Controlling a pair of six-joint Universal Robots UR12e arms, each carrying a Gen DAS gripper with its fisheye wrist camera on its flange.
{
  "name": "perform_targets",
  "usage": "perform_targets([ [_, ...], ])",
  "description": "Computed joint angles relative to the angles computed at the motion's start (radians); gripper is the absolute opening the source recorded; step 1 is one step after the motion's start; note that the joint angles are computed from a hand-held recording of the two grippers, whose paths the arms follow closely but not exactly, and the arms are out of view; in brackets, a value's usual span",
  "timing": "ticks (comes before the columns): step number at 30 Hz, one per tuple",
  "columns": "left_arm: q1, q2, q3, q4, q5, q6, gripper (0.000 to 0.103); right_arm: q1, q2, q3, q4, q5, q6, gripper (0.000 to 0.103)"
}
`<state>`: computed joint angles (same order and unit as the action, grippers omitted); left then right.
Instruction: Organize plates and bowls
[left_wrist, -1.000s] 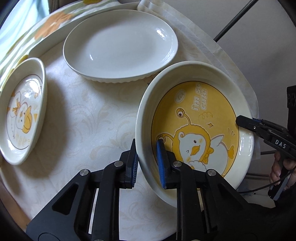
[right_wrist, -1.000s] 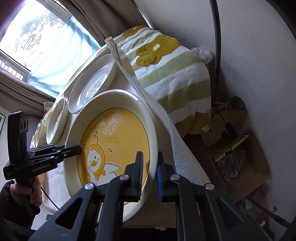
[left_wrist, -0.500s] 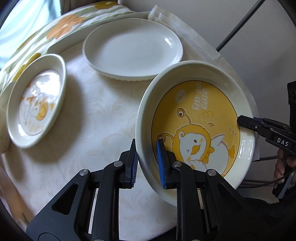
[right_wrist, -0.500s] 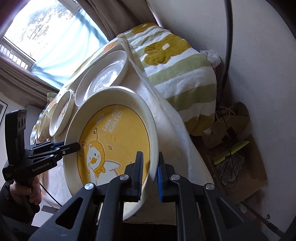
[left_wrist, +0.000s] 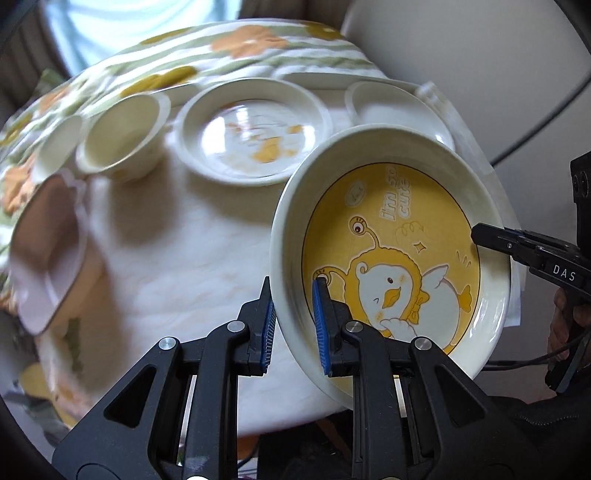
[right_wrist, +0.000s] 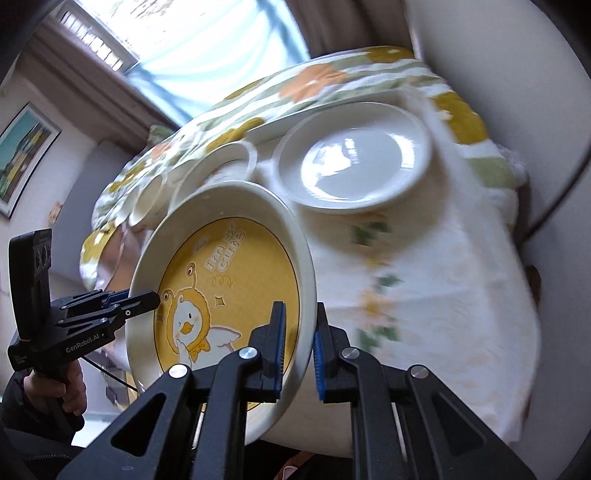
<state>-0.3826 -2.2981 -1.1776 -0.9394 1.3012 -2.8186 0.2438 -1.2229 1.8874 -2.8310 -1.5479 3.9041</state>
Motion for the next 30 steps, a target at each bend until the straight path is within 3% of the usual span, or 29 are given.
perform_targets([
  [6,0.065,0.013,-0.024,0.006,0.034,-0.04,0.017,0.038,0.109,-0.147,0.037,0.065,-0.052,0.012],
  [12,0.114,0.002,-0.026,-0.036,0.043,-0.022,0.017,0.075,0.197,-0.261,0.104,0.103,-0.044,0.012],
  [18,0.137,-0.022,-0.008,-0.083,0.026,-0.002,0.017,0.084,0.24,-0.322,0.182,0.116,-0.026,0.012],
  [30,0.144,-0.043,-0.01,-0.054,0.015,0.018,0.016,0.089,0.275,-0.359,0.227,0.086,-0.007,0.012],
])
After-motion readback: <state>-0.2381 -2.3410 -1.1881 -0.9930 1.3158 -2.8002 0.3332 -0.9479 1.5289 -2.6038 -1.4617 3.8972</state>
